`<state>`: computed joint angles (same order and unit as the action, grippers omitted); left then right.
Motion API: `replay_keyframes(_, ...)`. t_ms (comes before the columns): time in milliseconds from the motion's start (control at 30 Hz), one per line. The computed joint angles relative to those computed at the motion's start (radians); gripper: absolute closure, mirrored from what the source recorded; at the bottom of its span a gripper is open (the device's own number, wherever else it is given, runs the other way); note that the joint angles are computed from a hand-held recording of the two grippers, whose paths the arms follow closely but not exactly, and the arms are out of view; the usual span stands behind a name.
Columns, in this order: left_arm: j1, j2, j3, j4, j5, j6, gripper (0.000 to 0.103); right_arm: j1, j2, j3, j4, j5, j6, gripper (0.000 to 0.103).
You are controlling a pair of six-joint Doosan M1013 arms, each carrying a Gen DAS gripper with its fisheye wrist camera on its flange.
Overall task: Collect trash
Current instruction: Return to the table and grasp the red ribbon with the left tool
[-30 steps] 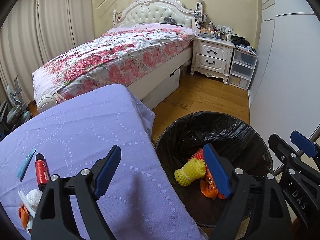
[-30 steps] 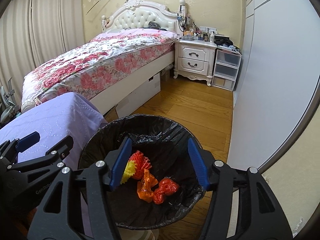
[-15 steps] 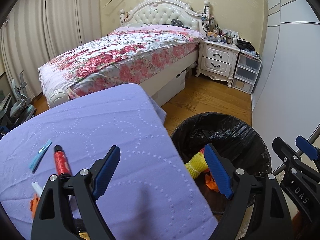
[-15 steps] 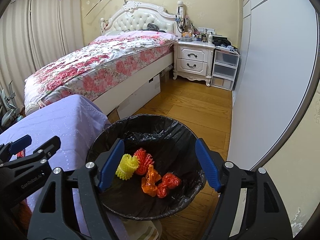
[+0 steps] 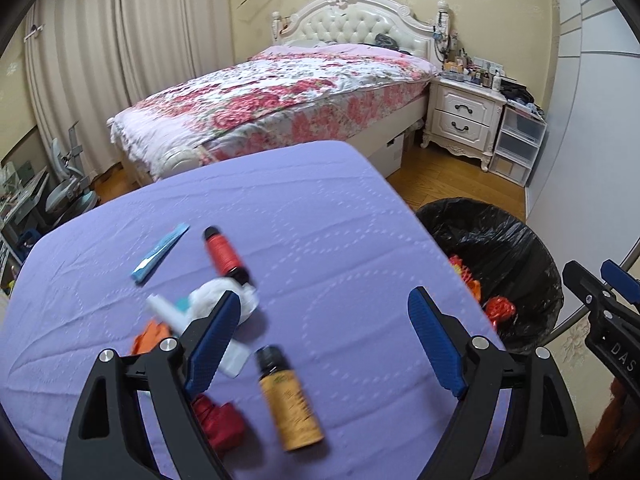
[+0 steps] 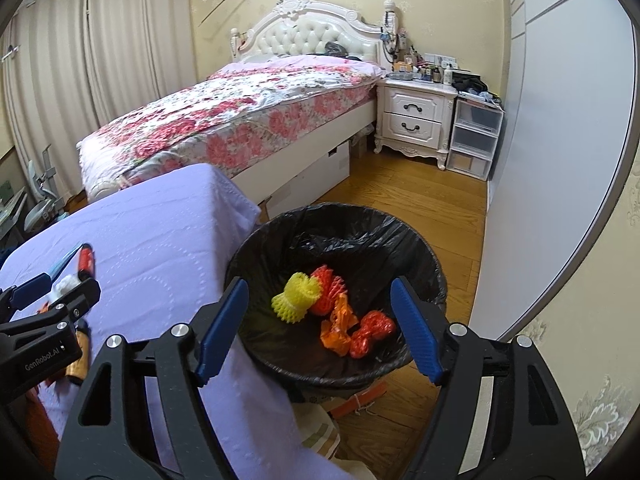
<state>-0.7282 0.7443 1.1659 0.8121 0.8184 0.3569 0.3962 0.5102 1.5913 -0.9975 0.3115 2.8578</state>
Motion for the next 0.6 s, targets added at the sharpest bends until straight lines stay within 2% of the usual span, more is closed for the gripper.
replay_keyframes(333,-0.006,-0.074,0.144,0.036,0.039,-0.136,0.02,0.038,-0.029,0.046,0.029,-0.071,-0.068,0.031)
replay_keyframes(467,-0.005,-0.091,0.183,0.036,0.054,-0.173,0.02,0.049,-0.029,0.053,0.083,-0.094,-0.134,0.031)
replay_keyframes(600,-0.002,-0.092,0.197,0.023,0.061,-0.177,0.02,0.057,-0.023,0.05,0.194,-0.105,-0.253,0.031)
